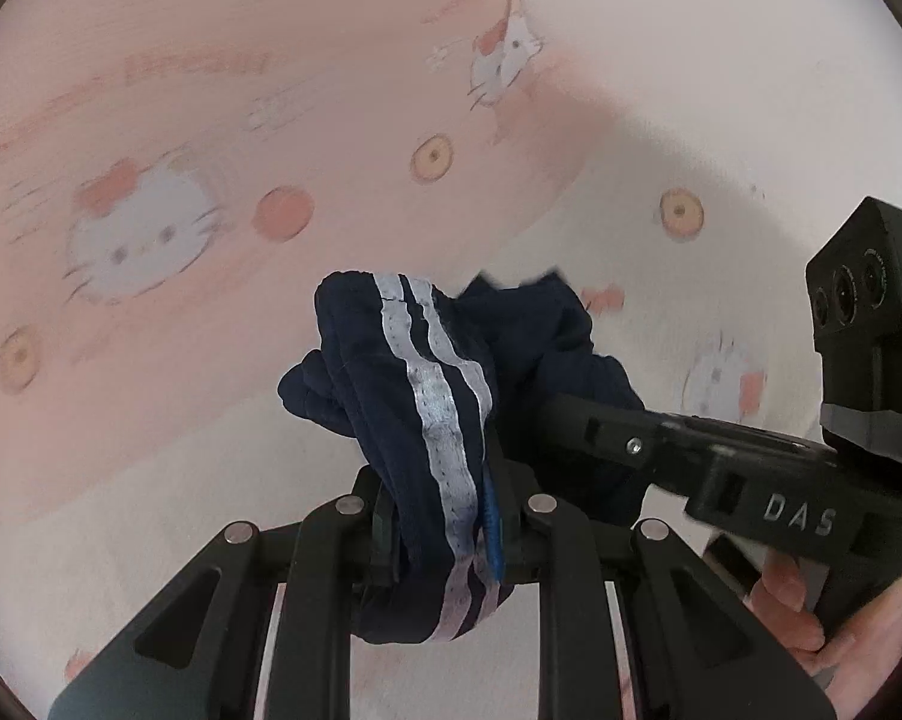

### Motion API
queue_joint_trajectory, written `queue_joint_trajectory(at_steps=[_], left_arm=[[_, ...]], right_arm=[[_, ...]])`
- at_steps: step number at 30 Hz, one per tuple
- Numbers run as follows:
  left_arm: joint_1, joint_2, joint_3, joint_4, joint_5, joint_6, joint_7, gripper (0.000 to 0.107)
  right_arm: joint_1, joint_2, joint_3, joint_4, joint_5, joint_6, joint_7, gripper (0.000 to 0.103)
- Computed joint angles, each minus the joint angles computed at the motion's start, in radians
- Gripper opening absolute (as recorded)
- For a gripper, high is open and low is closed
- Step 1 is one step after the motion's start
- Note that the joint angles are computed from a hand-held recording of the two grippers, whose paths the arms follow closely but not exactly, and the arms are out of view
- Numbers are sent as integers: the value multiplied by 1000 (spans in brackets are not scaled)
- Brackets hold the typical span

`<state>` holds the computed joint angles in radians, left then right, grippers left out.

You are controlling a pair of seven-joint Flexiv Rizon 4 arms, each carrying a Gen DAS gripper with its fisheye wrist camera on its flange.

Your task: Fold clothes

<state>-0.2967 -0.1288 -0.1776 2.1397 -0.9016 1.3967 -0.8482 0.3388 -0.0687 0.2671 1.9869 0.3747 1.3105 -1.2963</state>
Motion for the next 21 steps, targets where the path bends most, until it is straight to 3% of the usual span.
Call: queue_joint_trajectory(at_steps=[4, 7, 10, 12, 13, 15, 17, 21], left_arm=[[18, -147, -59, -134, -21, 44, -4, 20], [46, -252, -101, -207, -1, 49, -54, 20], [41, -344, -85, -256, 98, 28, -140, 21], [33, -384, -61, -277, 169, -10, -187, 29], [42, -390, -65, -275, 189, -29, -194, 43], [83, -380, -120, -242, 188, -3, -171, 47], [93, -353, -140, -206, 214, 73, -175, 48], [27, -304, -59, -167, 328, 209, -249, 48]], right_arm=[[-50, -83, -36, -93, -7, 8, -76, 12], [-65, -171, -74, -135, -122, 47, -42, 12], [-103, -257, -77, -175, -173, 27, -15, 12], [-139, -297, -69, -193, -185, -38, 10, 16], [-155, -315, -66, -205, -187, -75, 22, 22], [-197, -331, -56, -226, -156, -147, 55, 40], [-239, -323, -29, -226, -90, -142, 49, 42], [-168, -272, -119, -138, -224, -59, 182, 47]])
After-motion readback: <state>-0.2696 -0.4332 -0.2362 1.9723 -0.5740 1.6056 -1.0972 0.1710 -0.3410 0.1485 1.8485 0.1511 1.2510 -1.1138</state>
